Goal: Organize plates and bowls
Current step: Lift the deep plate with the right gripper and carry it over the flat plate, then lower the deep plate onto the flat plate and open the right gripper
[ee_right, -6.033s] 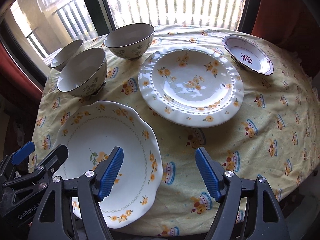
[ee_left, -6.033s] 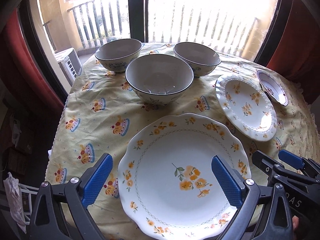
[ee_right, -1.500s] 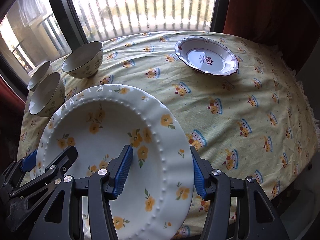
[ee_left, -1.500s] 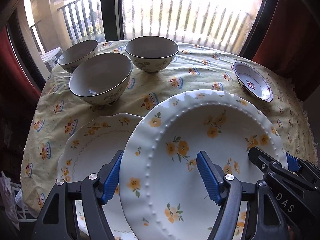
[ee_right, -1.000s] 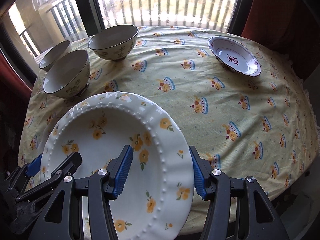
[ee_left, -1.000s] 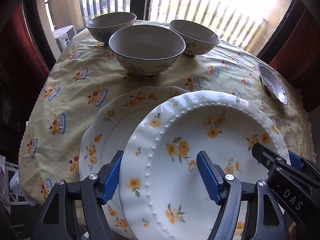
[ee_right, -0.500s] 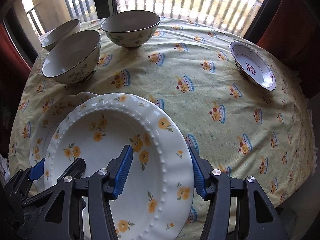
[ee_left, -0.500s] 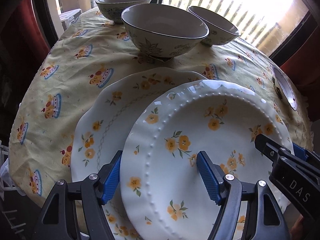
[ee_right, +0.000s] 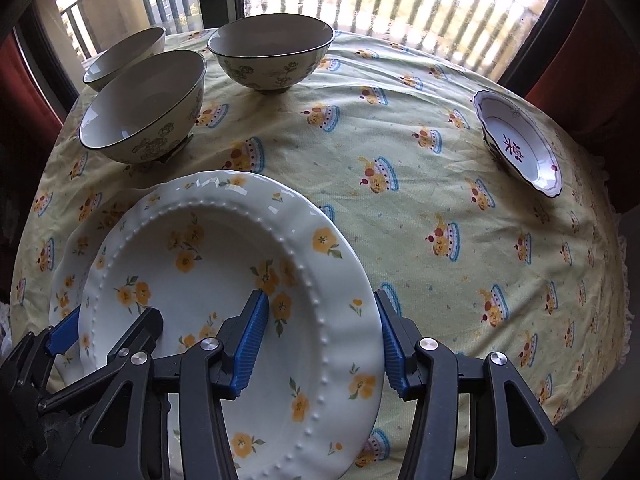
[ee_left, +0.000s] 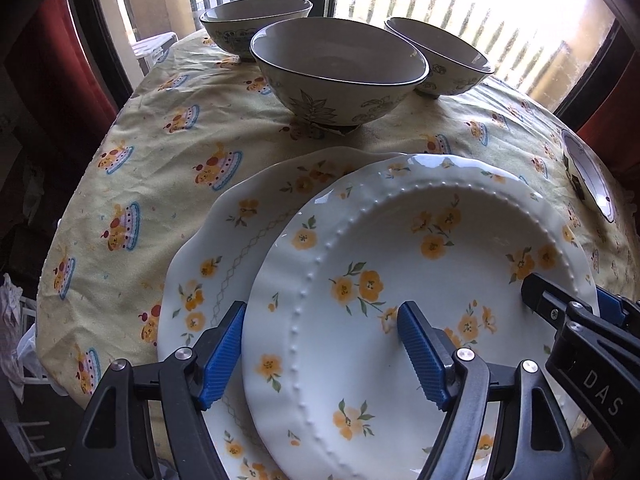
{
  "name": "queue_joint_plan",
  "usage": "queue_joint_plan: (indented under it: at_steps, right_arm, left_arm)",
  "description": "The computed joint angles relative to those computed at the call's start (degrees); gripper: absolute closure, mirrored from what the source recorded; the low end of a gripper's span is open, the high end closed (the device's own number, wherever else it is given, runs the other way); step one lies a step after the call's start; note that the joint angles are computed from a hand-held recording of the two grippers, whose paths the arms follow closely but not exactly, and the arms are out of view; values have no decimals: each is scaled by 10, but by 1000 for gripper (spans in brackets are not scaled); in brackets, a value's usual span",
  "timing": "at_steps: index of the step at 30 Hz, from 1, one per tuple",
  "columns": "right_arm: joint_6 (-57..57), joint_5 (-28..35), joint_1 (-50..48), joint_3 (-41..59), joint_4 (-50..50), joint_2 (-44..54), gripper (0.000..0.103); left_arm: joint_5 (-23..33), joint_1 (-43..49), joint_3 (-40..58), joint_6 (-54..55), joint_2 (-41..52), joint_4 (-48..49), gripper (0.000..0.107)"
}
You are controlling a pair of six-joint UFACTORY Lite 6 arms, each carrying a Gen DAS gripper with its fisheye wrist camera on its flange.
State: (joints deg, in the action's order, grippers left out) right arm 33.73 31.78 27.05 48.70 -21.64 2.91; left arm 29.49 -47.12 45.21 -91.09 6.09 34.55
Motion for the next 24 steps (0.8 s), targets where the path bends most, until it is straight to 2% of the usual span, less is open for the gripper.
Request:
queue_joint_plan:
  at_steps: [10,15,24]
  right_arm:
    - [16,-5,0,-38,24,-39,56]
    - [81,9,23,-55,-24,-75,67]
    - [105,3,47,-68,10,-54,67]
  left_arm:
    - [22,0,8,70,3,-17,25]
    - [33,4,-28,77,-59,-2,25]
    - [35,22,-89,111,-134,-11,25]
